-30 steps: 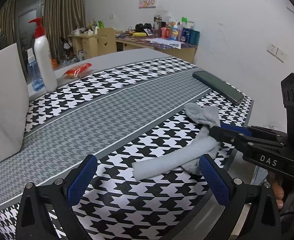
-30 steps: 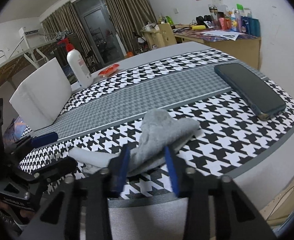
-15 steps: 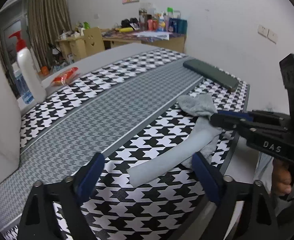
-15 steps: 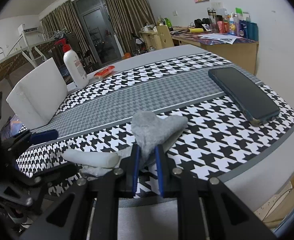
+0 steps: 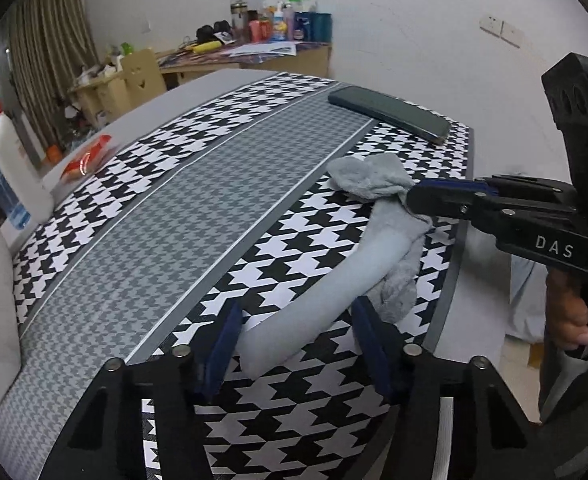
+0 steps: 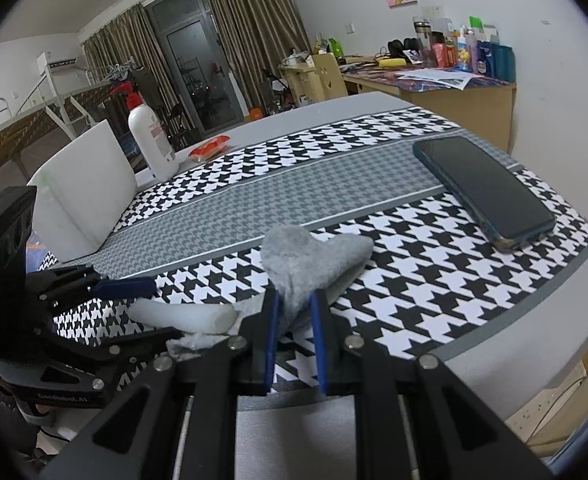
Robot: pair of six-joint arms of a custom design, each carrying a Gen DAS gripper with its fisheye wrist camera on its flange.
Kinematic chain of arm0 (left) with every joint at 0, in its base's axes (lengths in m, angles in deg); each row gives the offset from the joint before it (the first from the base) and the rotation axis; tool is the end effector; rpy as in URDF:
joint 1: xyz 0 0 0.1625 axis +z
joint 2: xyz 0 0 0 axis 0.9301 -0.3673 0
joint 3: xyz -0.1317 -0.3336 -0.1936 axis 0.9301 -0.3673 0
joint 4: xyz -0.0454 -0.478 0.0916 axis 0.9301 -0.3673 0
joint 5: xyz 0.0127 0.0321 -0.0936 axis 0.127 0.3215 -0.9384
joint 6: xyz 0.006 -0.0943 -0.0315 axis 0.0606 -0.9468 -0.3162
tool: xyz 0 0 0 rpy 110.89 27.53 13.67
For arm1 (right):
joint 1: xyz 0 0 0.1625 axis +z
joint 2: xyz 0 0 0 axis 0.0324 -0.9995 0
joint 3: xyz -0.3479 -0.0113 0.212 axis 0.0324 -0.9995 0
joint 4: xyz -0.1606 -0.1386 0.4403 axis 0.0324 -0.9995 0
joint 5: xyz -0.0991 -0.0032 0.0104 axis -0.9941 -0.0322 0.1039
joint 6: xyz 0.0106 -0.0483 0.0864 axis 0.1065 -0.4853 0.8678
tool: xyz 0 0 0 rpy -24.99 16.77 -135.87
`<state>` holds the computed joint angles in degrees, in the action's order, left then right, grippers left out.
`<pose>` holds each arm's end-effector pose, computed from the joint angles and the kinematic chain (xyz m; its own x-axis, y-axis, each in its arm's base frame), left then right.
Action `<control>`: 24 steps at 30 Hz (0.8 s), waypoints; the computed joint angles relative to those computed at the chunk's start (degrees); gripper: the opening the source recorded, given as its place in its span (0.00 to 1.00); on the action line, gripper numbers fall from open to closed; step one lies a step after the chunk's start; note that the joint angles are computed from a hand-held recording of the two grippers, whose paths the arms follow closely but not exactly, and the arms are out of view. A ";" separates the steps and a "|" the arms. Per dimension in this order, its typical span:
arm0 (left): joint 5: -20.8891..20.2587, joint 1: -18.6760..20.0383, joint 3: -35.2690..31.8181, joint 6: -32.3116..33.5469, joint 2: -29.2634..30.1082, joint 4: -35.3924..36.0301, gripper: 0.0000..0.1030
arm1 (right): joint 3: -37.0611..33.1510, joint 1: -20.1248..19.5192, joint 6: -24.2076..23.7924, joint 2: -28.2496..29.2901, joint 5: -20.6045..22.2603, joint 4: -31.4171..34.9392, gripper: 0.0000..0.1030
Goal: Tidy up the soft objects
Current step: 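Grasp the grey sock with the right tool while the left tool grasps the white strip, then lift the white strip with the left tool while the right tool lifts the grey sock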
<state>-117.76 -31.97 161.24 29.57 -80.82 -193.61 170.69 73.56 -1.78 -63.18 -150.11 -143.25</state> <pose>-0.3013 -0.4657 -0.0267 -0.5995 0.5217 -0.6070 0.7261 0.6735 -0.1382 0.0096 -0.4972 0.2710 -0.8261 -0.3285 0.4578 -0.5413 0.6884 -0.4828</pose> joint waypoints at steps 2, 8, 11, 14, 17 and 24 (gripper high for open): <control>0.76 -0.19 0.09 0.00 -0.27 0.85 0.41 | 0.01 -0.09 0.09 -0.15 0.26 0.17 0.19; 2.41 -1.01 1.04 -1.55 -1.33 1.28 0.21 | -0.07 0.38 -0.17 0.12 -0.70 0.15 0.20; 4.45 -1.96 2.37 -5.41 -2.51 0.51 0.12 | -0.14 0.47 0.36 0.05 -0.67 0.45 0.26; 4.77 -2.26 3.59 -9.80 -3.81 0.93 0.06 | -0.14 0.38 0.86 -0.21 -0.41 0.78 0.41; 3.33 -1.95 4.36 -11.44 -4.22 -0.12 0.06 | 0.00 0.58 0.68 -0.15 -0.67 0.26 0.45; 6.41 -2.62 3.35 -10.24 -2.59 -1.10 0.09 | 0.03 1.09 0.22 0.18 -1.16 0.74 0.47</control>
<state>-111.35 -34.58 164.59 19.33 -83.41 -194.71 170.72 74.66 -1.56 -63.00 -151.27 -142.51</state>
